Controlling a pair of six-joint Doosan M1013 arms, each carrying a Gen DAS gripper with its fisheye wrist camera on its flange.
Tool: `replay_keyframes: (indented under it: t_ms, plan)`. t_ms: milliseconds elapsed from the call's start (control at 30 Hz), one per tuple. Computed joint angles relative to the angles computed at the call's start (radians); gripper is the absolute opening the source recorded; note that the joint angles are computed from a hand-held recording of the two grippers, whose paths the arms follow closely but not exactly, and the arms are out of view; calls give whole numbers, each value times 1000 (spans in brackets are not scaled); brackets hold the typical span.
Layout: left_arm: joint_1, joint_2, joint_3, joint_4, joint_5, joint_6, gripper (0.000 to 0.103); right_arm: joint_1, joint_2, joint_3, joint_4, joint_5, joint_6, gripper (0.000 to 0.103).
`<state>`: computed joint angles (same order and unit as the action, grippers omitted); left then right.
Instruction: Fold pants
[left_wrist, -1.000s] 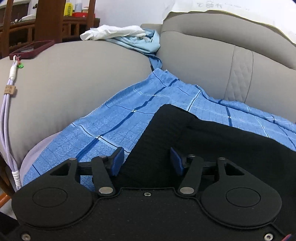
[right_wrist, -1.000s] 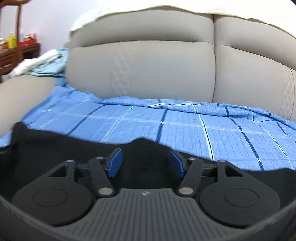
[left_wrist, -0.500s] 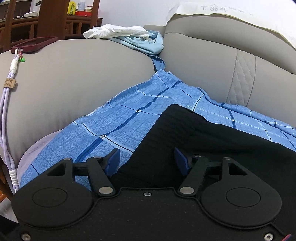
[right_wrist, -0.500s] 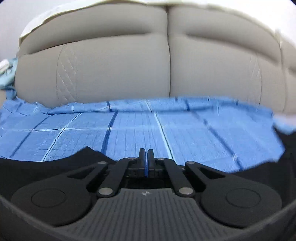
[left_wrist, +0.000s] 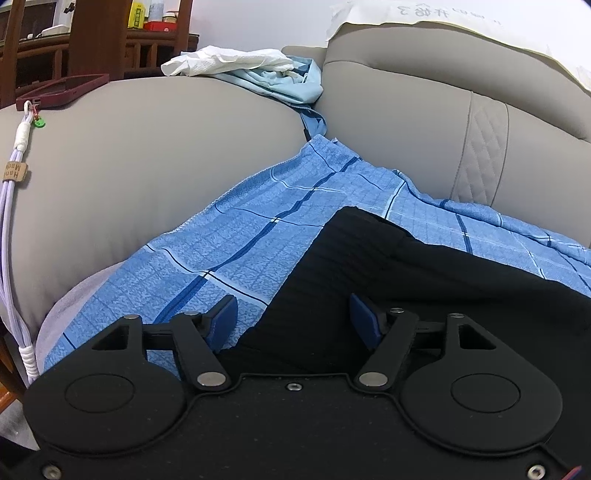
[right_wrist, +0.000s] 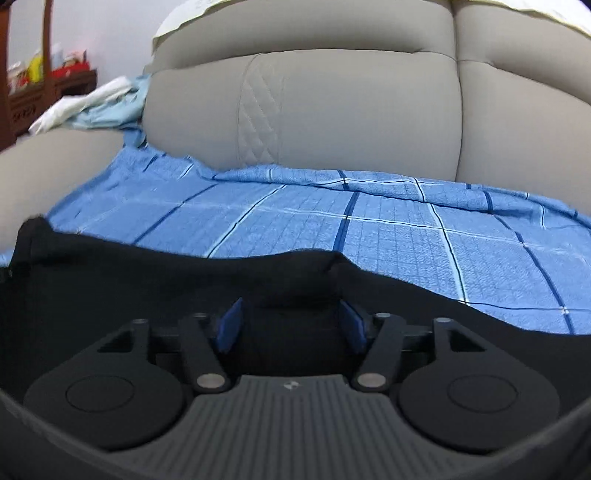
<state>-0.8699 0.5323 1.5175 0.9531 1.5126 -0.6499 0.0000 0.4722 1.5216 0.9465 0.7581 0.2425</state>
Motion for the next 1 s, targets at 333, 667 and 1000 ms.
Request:
replay_keyframes:
  t_ms: [333,667,1000]
  plan:
    - [2,-18,9,-9,-16,15,68,43,12,-22,-113,-190,240,9]
    - [48,-120,97,87,-241,149,88,31,-7,11,87,-185,31,76]
    - [129,-149,167,24,-543,239,98,56,6,28,8,-227,6,90]
